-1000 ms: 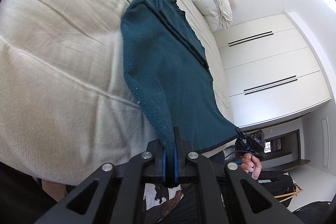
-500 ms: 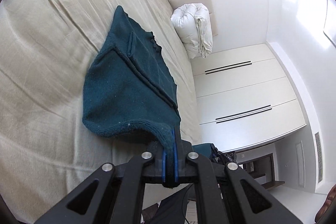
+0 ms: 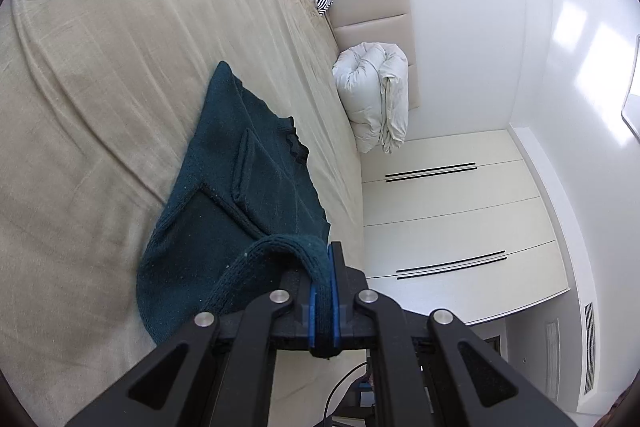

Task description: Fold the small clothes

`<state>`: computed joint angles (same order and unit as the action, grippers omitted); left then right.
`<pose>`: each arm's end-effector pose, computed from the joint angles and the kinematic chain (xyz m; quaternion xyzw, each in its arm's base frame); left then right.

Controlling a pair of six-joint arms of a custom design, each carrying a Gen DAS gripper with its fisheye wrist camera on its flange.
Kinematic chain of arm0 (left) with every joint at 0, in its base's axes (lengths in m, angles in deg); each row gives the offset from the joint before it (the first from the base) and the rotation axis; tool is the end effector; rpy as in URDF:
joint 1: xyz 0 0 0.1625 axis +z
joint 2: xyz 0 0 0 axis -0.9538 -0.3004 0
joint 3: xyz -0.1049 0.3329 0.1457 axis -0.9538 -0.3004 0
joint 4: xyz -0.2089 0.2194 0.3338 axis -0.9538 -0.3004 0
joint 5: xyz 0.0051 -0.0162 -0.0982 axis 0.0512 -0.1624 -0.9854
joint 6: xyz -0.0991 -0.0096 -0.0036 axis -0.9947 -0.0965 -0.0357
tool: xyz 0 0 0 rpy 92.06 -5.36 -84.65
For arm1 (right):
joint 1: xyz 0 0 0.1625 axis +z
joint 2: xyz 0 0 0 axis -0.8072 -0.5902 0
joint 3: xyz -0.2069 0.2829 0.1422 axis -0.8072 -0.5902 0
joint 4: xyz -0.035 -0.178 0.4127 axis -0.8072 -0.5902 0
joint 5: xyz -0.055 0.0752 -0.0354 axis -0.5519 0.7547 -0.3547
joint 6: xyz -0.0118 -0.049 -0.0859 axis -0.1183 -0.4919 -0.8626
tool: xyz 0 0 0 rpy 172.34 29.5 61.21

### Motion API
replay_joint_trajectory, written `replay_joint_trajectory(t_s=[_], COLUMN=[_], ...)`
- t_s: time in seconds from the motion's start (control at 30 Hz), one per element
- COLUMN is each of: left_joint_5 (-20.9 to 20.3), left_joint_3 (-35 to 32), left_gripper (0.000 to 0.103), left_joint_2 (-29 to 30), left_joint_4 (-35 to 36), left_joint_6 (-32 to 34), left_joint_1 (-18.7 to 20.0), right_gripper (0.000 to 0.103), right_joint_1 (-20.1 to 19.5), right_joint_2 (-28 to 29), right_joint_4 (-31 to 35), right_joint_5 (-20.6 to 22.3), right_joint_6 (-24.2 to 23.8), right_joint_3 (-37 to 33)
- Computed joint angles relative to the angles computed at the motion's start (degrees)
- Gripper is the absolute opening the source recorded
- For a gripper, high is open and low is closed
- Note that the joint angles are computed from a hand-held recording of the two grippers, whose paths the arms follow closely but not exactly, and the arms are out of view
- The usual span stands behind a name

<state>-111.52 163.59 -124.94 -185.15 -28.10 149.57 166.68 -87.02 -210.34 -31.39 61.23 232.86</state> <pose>0.0600 -0.2616 0.4611 0.1219 -0.9074 0.3356 0.2215 0.2449 -0.2764 0.2452 0.0855 0.9219 -0.3638 0.1021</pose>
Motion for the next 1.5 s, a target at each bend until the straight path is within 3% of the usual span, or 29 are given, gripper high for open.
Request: replay_joint_trajectory(t_s=[0.47, 0.77, 0.9, 0.93, 0.97, 1.03, 1.1, 1.17, 1.33, 1.5], left_joint_5=[-1.86, -2.04, -0.33, -0.18, -0.03, 2.25, 2.76, 3.00, 7.29, 14.61], left_joint_3=[-9.05, -13.72, -15.04, -15.40, -15.62, -15.55, -15.35, -14.92, -11.72, -5.68], left_gripper=[0.006, 0.006, 0.007, 0.015, 0.035, 0.065, 0.066, 0.066, 0.066, 0.066], left_joint_2=[24.36, 34.65, 37.10, 37.70, 38.08, 38.04, 37.45, 36.36, 31.09, 21.25], left_joint_4=[-13.82, -17.87, -18.93, -19.13, -19.28, -20.25, -20.22, -19.30, -16.45, -11.18], left_joint_6=[3.54, 5.25, 5.96, 6.09, 6.32, 6.87, 8.21, 8.78, 10.83, 11.76], left_joint_1=[7.99, 11.53, 11.76, 11.96, 12.09, 11.46, 11.12, 10.88, 8.17, 3.35], right_gripper=[0.006, 0.007, 0.009, 0.009, 0.009, 0.023, 0.054, 0.062, 0.062, 0.060], right_joint_1=[-7.31, -9.96, -10.69, -10.91, -11.08, -11.26, -11.29, -11.49, -9.88, -5.94], right_joint_2=[25.78, 37.64, 41.63, 42.45, 43.17, 44.55, 45.43, 45.32, 42.28, 38.78], right_joint_4=[-8.13, -9.26, -8.94, -8.27, -7.11, -5.82, -8.66, -12.11, -10.28, -4.49], right_joint_5=[0.80, -0.79, -1.51, -1.74, -2.32, -3.87, -4.61, -4.03, -6.15, -13.71], right_joint_6=[-2.85, -3.41, -3.12, -2.73, -2.25, -1.78, -1.89, -1.82, -6.48, -12.53], right_joint_3=[-15.22, -24.29, -27.99, -28.90, -29.84, -31.22, -31.03, -29.95, -27.77, -25.12])
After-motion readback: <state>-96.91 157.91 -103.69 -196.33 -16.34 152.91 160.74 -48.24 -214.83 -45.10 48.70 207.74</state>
